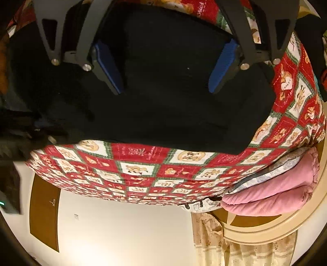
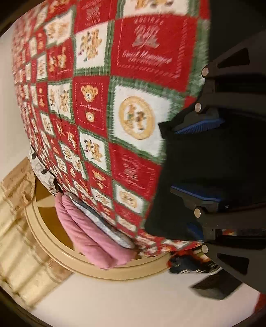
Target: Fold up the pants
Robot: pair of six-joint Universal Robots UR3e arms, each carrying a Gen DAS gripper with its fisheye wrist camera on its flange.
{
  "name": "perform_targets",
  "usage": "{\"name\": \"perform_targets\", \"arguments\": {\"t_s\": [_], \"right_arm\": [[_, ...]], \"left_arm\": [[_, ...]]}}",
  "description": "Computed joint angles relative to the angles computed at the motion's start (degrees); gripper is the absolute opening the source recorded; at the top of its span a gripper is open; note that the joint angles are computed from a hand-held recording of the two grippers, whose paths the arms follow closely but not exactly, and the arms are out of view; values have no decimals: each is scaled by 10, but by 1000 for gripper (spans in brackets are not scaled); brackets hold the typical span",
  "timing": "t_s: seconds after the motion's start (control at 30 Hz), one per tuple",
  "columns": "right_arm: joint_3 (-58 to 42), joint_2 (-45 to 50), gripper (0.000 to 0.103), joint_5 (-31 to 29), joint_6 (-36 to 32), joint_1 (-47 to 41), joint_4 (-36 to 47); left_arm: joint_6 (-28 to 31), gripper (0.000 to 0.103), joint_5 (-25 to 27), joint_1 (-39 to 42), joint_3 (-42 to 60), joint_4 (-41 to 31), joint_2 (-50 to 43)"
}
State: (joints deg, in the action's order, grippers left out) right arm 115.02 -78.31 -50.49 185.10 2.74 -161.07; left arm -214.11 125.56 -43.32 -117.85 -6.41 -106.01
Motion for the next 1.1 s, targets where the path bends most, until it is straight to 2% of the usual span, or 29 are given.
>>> {"name": "perform_targets", "arguments": {"t_s": [0.07,0.1,0.17,0.23,0.3,0.37,0.43,0.53,0.6,0.67,0.73,0.8,0.93,1.0,1.03,1.07,1.1], "right_arm": [[-40,40,51,-24,29,13,-29],[-58,50,51,-59,44,22,-41],[-79,48,51,-93,59,20,-23],[-47,5,51,-31,59,-35,1],[-8,-59,51,-21,32,-78,31],[34,-164,51,-102,-17,-134,76],[65,-237,51,-154,-45,-217,106],[70,-272,51,-205,-46,-359,156],[50,-237,51,-218,-55,-460,171],[25,-191,51,-249,-61,-495,164],[-4,-143,51,-243,-69,-516,174],[-38,-93,51,-254,-78,-504,171],[-89,-40,52,-343,-81,-439,163],[-98,-37,45,-354,-70,-435,172],[-89,-44,29,-359,-72,-439,172],[-87,-52,17,-351,-73,-451,179],[-79,-65,11,-337,-78,-463,188]], "left_arm": [[2,90,8,-4,1,7,-7],[4,91,10,-5,1,8,-8],[5,92,3,0,-1,1,-1],[8,93,-12,8,-3,-8,9],[8,94,-18,12,-4,-13,14],[-1,96,-13,11,0,-22,12],[-10,97,-11,11,3,-30,12],[-16,99,-10,12,5,-36,12],[-21,99,-9,12,7,-43,13],[-30,100,-5,11,15,-60,13],[-40,101,1,8,24,-78,12],[-48,103,3,8,30,-94,13],[-55,103,-2,11,35,-116,19],[-58,103,-3,11,37,-121,20],[-60,103,-2,11,37,-123,21],[-62,103,-1,10,39,-126,20],[-63,103,0,10,39,-126,19]]}}
